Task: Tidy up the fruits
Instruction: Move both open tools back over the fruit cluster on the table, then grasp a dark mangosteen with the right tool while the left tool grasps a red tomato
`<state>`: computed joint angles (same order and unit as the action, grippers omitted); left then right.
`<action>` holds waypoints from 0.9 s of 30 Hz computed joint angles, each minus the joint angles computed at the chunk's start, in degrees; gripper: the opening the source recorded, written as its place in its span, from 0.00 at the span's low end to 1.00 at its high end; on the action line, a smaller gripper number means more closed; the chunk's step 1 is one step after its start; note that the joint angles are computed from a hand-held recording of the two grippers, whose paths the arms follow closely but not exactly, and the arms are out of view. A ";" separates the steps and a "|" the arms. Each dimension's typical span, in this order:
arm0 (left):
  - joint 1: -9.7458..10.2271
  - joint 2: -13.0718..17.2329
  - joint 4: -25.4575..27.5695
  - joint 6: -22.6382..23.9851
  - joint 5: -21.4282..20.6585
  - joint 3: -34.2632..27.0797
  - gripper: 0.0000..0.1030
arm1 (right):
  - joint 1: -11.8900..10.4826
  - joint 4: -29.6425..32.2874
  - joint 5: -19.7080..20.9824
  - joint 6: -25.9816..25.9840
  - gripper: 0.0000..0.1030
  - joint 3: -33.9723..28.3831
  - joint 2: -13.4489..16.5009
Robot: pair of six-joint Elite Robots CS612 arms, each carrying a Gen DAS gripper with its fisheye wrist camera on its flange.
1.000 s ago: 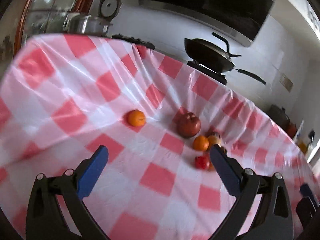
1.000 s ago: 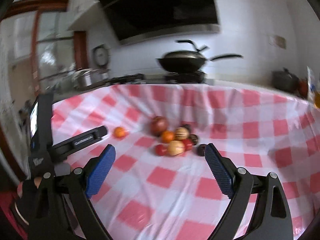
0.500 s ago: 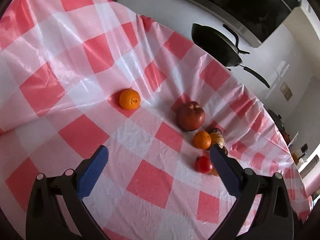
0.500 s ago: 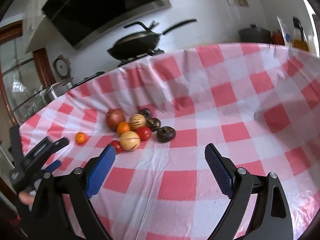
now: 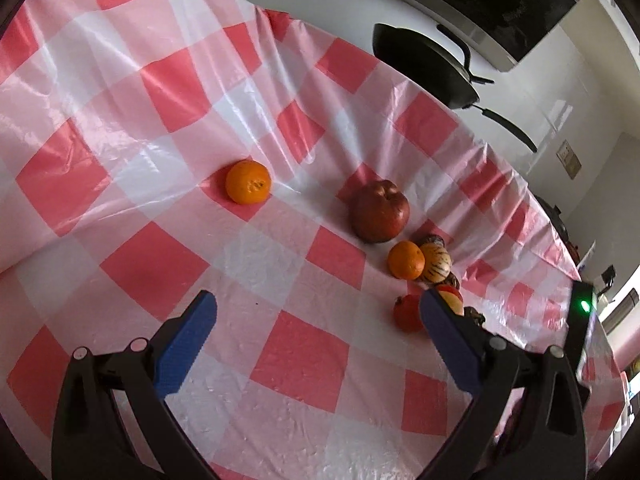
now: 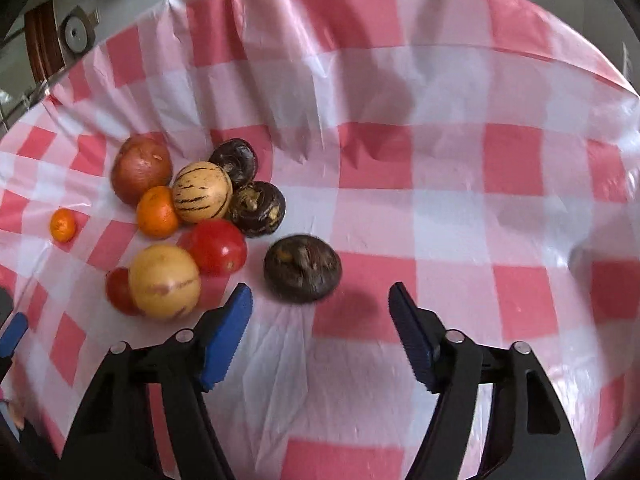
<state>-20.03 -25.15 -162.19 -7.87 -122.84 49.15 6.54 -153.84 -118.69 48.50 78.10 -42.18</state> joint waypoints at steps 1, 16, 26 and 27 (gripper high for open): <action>-0.05 -0.07 0.08 0.48 -0.05 0.12 0.98 | -0.32 1.17 0.57 0.28 0.61 -0.62 0.28; -0.76 -1.78 7.98 12.49 -3.52 1.40 0.98 | -0.98 -14.81 3.01 8.56 0.41 6.21 -0.98; -5.64 -2.78 13.98 33.76 10.00 1.06 0.81 | -2.36 -21.44 6.85 10.56 0.41 8.70 -1.00; -5.95 -2.68 13.62 34.87 10.70 1.04 0.80 | -2.37 -21.41 6.91 10.54 0.41 8.86 -1.22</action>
